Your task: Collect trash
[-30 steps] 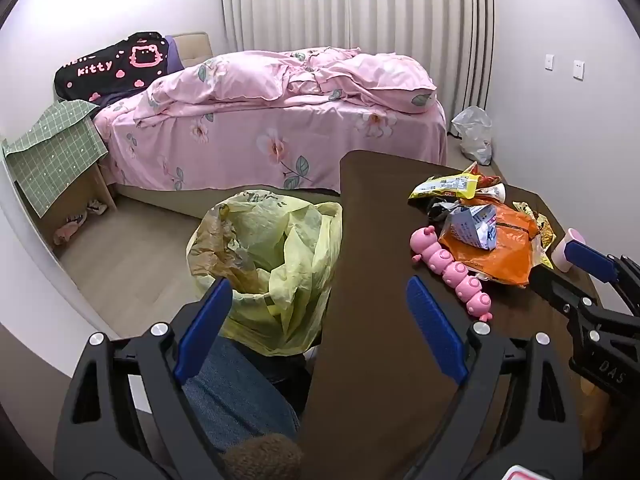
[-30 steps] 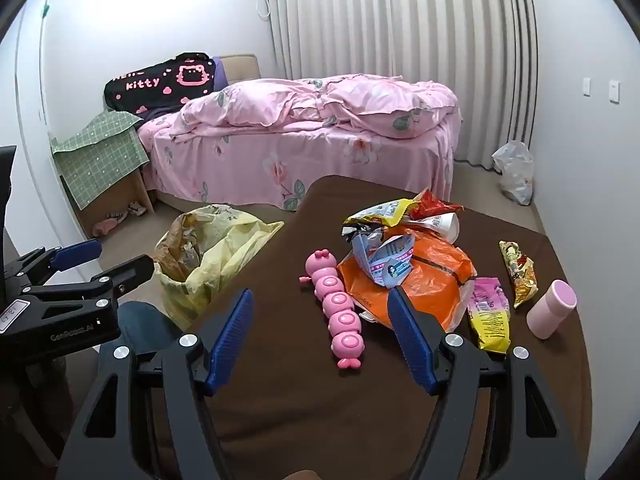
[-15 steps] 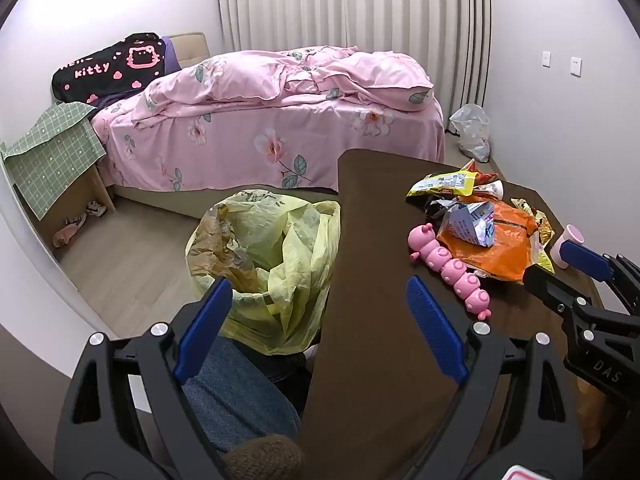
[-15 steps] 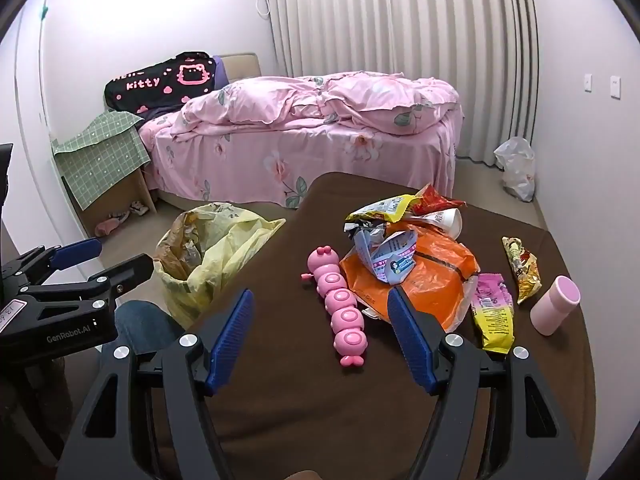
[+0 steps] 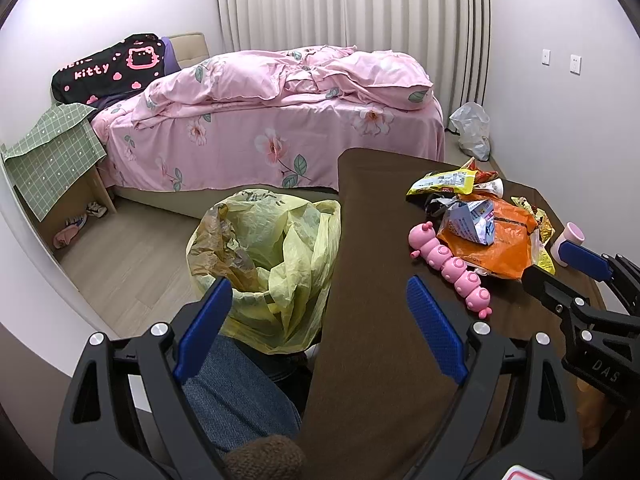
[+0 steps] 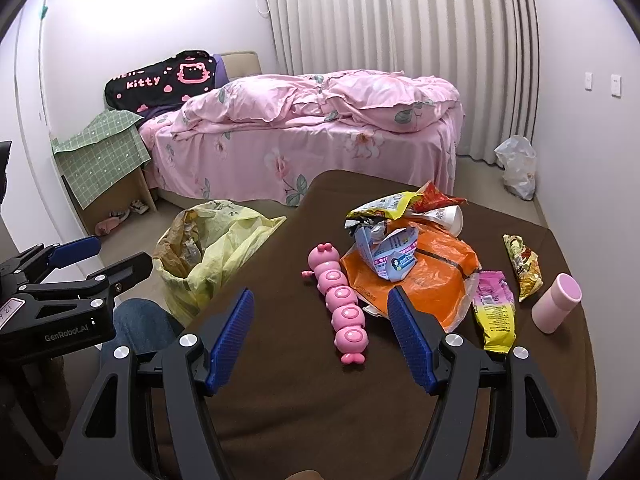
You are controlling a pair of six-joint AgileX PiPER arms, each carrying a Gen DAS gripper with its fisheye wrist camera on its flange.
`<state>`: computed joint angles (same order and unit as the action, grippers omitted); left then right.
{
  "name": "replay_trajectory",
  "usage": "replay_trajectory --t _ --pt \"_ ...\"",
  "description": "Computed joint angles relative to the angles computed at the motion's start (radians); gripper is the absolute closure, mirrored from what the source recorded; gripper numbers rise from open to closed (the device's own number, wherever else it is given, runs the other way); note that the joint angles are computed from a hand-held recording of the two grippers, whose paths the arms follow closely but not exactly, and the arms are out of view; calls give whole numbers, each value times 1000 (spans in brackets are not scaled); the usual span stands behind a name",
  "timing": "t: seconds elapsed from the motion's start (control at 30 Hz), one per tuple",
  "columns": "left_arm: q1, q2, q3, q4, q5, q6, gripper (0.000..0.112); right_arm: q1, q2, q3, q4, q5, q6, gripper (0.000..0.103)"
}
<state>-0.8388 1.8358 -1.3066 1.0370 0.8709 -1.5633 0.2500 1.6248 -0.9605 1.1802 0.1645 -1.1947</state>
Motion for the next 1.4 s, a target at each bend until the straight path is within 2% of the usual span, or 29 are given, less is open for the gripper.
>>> replay_trajectory --t 0.6,0.77,0.87,1.4 --pt "3 -21 24 12 -2 -12 27 -3 -7 -9 -59 6 67 38" --pt "3 -23 27 15 -1 -14 27 -5 -6 -4 -13 4 20 38" --pt "2 -23 27 15 0 -14 27 -4 -9 -10 -60 8 72 38" --pt "2 -21 26 15 -1 -15 27 -5 -9 -8 -37 7 48 38"
